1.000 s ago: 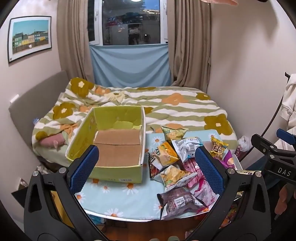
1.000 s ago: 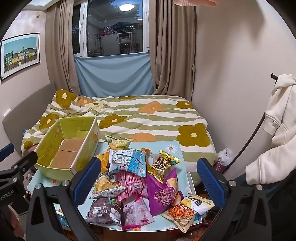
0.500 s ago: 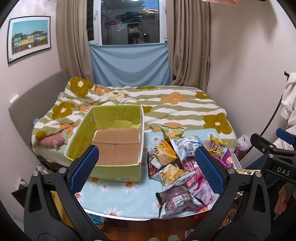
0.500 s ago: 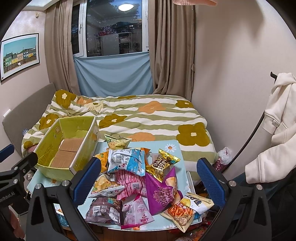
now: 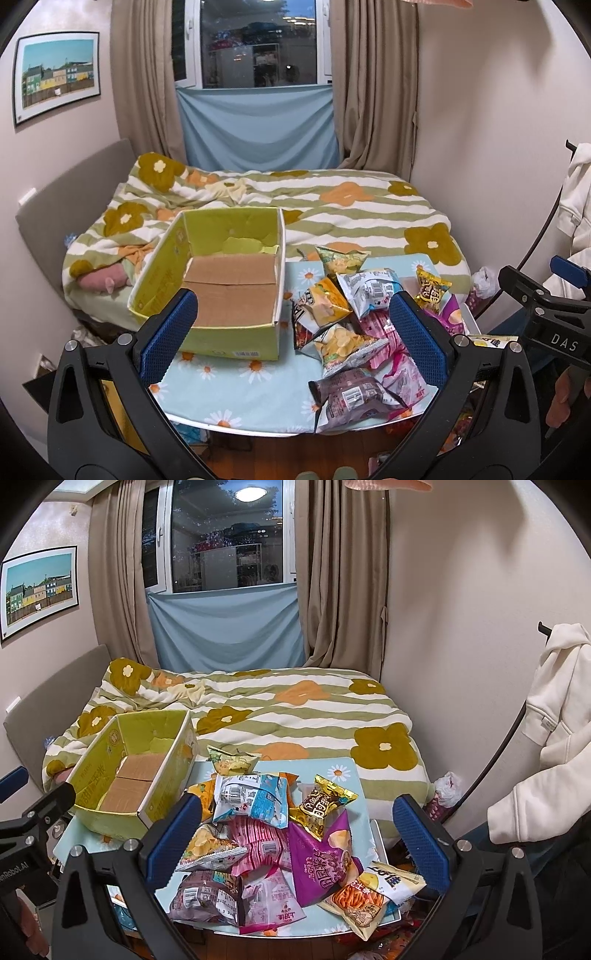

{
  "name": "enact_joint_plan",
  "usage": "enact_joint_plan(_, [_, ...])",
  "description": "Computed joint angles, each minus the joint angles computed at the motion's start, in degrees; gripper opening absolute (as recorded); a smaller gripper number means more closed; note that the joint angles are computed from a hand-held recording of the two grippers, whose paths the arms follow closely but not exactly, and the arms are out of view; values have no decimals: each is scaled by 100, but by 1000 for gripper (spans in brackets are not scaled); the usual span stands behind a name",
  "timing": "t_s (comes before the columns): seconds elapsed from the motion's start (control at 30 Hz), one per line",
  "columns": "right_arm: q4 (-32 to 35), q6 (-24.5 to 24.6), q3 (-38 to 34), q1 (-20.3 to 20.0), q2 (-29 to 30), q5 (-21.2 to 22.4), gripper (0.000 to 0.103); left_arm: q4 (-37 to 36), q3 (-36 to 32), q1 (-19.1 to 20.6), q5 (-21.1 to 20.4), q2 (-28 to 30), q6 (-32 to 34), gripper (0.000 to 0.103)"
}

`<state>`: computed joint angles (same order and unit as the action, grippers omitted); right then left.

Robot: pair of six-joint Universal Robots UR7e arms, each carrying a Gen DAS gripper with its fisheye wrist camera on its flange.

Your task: Organize snacks

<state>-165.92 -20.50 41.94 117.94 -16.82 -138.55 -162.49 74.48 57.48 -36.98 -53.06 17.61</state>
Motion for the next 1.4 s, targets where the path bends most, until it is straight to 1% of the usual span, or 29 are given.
enact_joint_plan(0.83, [18, 6, -19, -2, 2, -17, 103, 108, 29, -75, 87, -28, -51, 103])
enact_joint_plan(0.93, [-25, 24, 125, -16, -62, -29, 103, 154, 0, -85, 92, -20, -68, 103])
enact_joint_plan(0.97, [-90, 54, 329, -3, -198, -53, 103, 153, 6, -89, 94, -23, -68, 103])
enact_joint_plan(1.2, [-123, 35, 368, -10, -217, -20, 103, 217, -58, -90, 67, 11, -95, 103])
enact_joint_plan(1.4, [-20, 113, 351, -10, -230, -9, 103, 287, -96, -104, 0, 40, -149, 103])
